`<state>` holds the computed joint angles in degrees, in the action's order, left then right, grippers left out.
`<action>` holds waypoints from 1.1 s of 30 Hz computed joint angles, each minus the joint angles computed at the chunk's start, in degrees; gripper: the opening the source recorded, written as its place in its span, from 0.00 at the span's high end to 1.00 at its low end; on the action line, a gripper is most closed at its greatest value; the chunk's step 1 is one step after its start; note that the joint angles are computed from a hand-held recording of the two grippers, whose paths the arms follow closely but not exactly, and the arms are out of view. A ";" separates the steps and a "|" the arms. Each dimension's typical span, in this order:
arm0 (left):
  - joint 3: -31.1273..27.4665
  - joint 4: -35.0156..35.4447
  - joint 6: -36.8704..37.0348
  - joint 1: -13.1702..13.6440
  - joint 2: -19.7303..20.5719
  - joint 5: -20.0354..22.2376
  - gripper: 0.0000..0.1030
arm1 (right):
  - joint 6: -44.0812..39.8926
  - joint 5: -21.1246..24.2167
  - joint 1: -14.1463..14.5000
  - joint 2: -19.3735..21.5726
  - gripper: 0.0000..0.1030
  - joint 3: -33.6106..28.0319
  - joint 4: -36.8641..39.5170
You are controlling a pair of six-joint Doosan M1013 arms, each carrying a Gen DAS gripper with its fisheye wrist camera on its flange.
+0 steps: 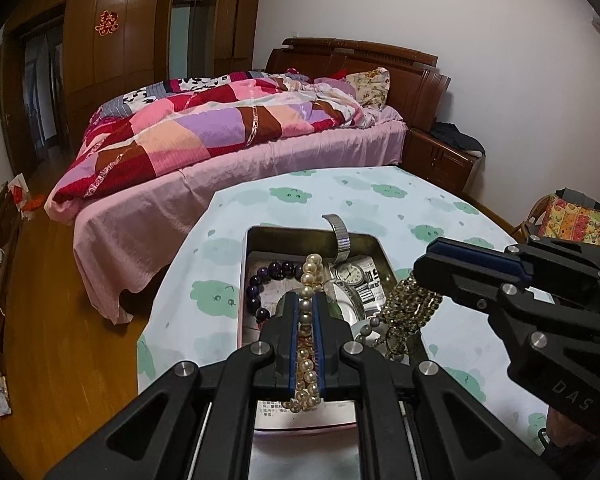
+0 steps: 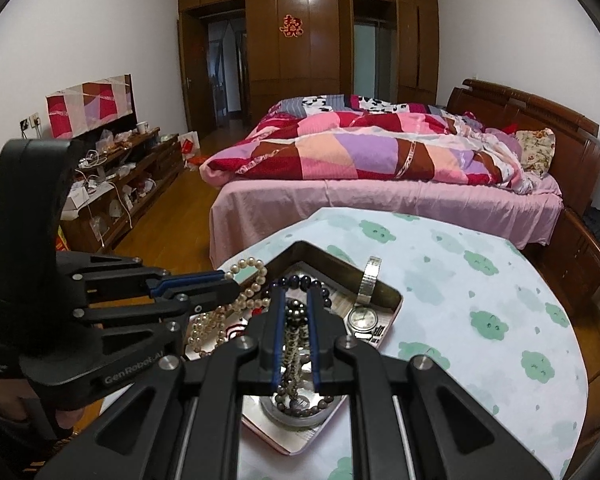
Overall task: Organize jewelry
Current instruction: 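Lower the pearl strand with the left gripper while the right lowers the gold chain into the tin, then release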
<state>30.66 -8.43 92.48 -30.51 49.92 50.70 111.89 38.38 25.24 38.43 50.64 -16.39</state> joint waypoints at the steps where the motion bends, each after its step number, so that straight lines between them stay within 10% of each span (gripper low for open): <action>1: -0.01 -0.03 0.06 -0.01 0.04 0.09 0.95 | 0.00 0.13 0.00 0.08 0.88 -0.07 0.09; 33: -3.28 1.52 -0.91 -0.17 2.95 4.98 0.95 | -0.47 5.32 -0.67 2.94 0.88 -2.58 3.39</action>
